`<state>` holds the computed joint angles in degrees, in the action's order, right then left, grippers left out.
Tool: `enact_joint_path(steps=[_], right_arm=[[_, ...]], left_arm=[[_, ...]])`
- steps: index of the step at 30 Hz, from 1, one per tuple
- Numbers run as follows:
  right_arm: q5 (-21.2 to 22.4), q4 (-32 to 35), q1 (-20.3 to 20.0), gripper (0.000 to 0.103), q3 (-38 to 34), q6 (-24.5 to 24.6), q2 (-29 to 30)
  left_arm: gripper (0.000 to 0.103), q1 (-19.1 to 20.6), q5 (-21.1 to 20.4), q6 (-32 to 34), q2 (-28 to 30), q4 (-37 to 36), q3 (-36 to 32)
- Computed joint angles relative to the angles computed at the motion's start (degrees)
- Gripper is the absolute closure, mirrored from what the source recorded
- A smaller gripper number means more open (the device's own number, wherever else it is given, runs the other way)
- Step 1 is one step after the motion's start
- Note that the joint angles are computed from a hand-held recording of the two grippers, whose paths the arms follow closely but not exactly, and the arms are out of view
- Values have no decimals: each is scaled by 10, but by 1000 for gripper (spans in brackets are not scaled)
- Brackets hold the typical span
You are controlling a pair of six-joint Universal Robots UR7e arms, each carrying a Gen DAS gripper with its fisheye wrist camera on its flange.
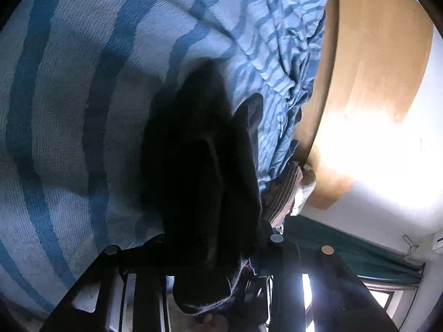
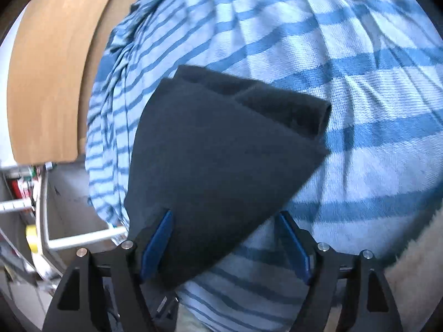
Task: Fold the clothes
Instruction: 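Grasp the folded black shirt edge with both grippers and lift it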
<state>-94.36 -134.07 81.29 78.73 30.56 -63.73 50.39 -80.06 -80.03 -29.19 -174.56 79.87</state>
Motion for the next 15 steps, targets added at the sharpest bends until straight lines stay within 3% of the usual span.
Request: enact_joint_path(steps=[6, 9, 12, 15], right_arm=[[14, -51, -10, 23, -11, 16, 16], [34, -70, -20, 24, -3, 21, 19], [13, -53, -15, 59, -13, 1, 22], [5, -45, -5, 78, -15, -39, 15]], left_arm=[[70, 5, -7, -2, 0, 4, 1], [70, 6, -1, 3, -4, 43, -4], [72, 2, 13, 26, -10, 106, -17], [74, -15, 57, 80, -12, 225, -60]])
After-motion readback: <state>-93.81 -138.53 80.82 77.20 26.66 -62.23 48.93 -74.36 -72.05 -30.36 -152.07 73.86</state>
